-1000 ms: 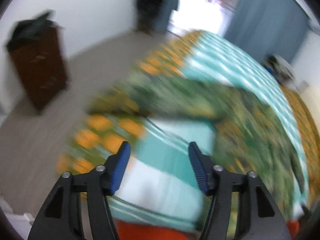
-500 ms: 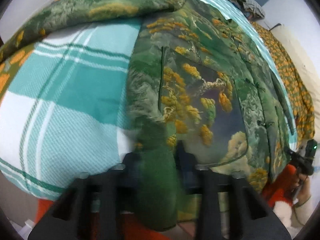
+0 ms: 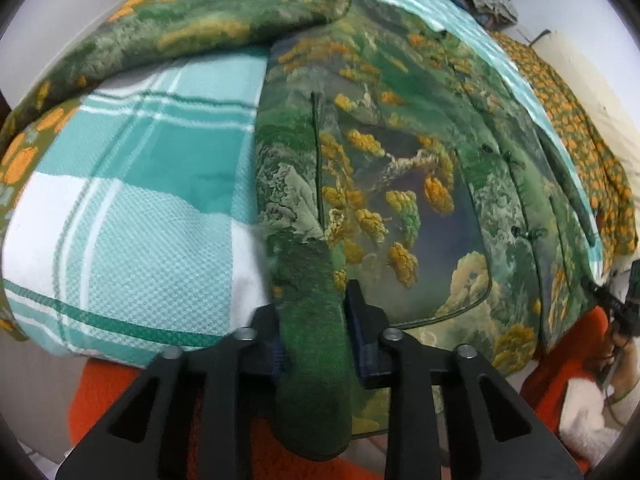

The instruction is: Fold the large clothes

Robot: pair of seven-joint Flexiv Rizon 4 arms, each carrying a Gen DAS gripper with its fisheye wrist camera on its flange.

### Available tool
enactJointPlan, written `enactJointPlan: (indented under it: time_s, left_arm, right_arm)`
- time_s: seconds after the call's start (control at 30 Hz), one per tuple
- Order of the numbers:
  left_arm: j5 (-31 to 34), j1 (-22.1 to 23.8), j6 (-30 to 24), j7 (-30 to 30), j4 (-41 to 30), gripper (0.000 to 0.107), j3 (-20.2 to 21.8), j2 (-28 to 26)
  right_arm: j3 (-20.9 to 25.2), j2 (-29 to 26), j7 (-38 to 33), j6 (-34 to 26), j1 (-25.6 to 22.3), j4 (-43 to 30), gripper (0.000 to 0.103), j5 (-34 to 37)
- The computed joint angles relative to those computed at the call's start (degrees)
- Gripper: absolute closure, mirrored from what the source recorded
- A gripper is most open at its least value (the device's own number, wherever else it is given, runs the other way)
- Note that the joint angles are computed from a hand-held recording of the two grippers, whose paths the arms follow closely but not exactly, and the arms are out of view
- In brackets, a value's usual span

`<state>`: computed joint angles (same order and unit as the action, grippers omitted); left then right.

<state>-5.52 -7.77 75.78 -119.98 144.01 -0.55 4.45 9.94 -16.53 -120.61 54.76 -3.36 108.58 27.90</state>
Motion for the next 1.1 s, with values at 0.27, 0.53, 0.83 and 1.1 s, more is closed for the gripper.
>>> enactJointPlan:
  time_s: [0.27, 0.53, 0.83, 1.1]
  left_arm:
    - [20.5, 6.9, -3.3, -16.5, -4.0, 0.018, -5.4, 8.9]
    - [42.5, 14.0, -5.3, -36.6, -14.5, 0.007, -16.0, 8.3]
    - [42.0, 7.7, -4.5, -34.0, -22.9, 0.008, -14.3, -6.4]
    - [44.5, -0.2, -14.9, -36.8, -28.5, 0.006, -10.5, -13.1]
  right_arm:
    - [-0.6, 1.9, 5.3, 11.0, 1.5, 3.1, 0.052, -2.6]
    - [2.5, 5.0, 1.6, 19.7, 1.3, 4.5, 0.047, 2.0]
    - [3.8, 6.9, -3.0, 23.5, 2.4, 8.0, 0.031, 4.3]
    - [3.5, 7.9, -11.0, 17.7, 2.2, 7.3, 0.031, 12.1]
